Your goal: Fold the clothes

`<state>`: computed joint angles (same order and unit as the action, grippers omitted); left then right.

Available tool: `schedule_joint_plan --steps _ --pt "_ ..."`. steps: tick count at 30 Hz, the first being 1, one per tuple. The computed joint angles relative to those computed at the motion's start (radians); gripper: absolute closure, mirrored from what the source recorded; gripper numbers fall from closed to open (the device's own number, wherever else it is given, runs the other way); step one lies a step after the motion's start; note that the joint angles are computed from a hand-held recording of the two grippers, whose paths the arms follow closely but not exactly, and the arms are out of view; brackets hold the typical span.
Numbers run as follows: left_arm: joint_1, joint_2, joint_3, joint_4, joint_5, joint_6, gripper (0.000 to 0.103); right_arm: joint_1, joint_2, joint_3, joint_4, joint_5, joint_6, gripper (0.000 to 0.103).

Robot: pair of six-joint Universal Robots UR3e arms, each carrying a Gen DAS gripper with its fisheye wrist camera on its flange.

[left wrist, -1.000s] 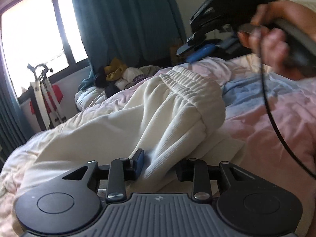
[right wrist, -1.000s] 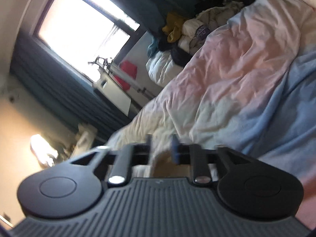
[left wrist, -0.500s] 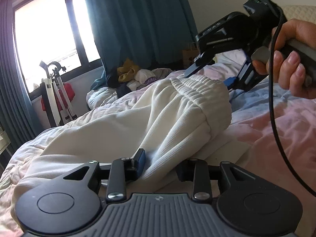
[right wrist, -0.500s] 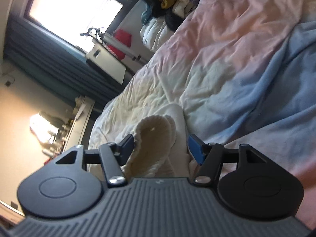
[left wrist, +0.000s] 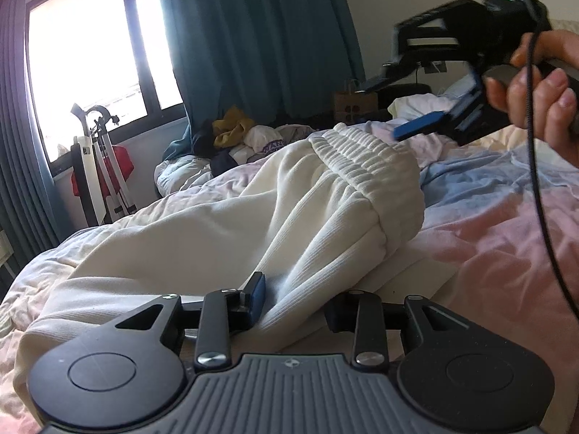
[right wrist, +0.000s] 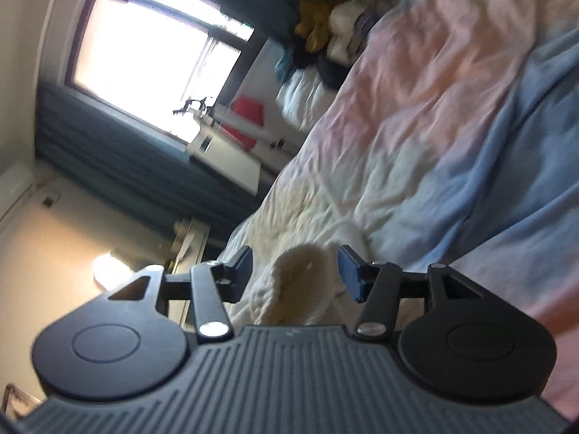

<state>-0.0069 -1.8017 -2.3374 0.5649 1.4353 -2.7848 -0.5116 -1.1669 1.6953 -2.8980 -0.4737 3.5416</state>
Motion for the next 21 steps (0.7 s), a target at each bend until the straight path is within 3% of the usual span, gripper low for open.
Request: schedule_joint_plan --steps 3,6,13,15,18,21 --pt "0.011 0.013 -0.010 -0.004 -0.011 -0.007 0.067 -0.025 -0.054 0.058 -0.005 -0.024 -0.013 0.048" --pt "0.007 0.024 -0.012 -0.013 -0.004 -0.002 0.067 -0.034 -0.063 0.054 0.086 0.016 -0.104 0.048" --pt "0.009 0.030 -0.006 -0.026 0.000 0.018 0.067 0.096 0.037 -0.153 0.349 -0.136 -0.263 0.048" --pt "0.004 0.029 -0.005 -0.025 0.007 0.024 0.067 0.127 0.092 -0.219 0.359 -0.156 -0.274 0.048" --pt "0.000 0.031 -0.003 -0.031 0.011 0.032 0.070 0.163 0.196 -0.311 0.303 -0.157 -0.199 0.054" --pt "-0.003 0.033 0.007 -0.043 0.022 0.028 0.074 0.192 0.306 -0.390 0.193 -0.136 -0.055 0.071"
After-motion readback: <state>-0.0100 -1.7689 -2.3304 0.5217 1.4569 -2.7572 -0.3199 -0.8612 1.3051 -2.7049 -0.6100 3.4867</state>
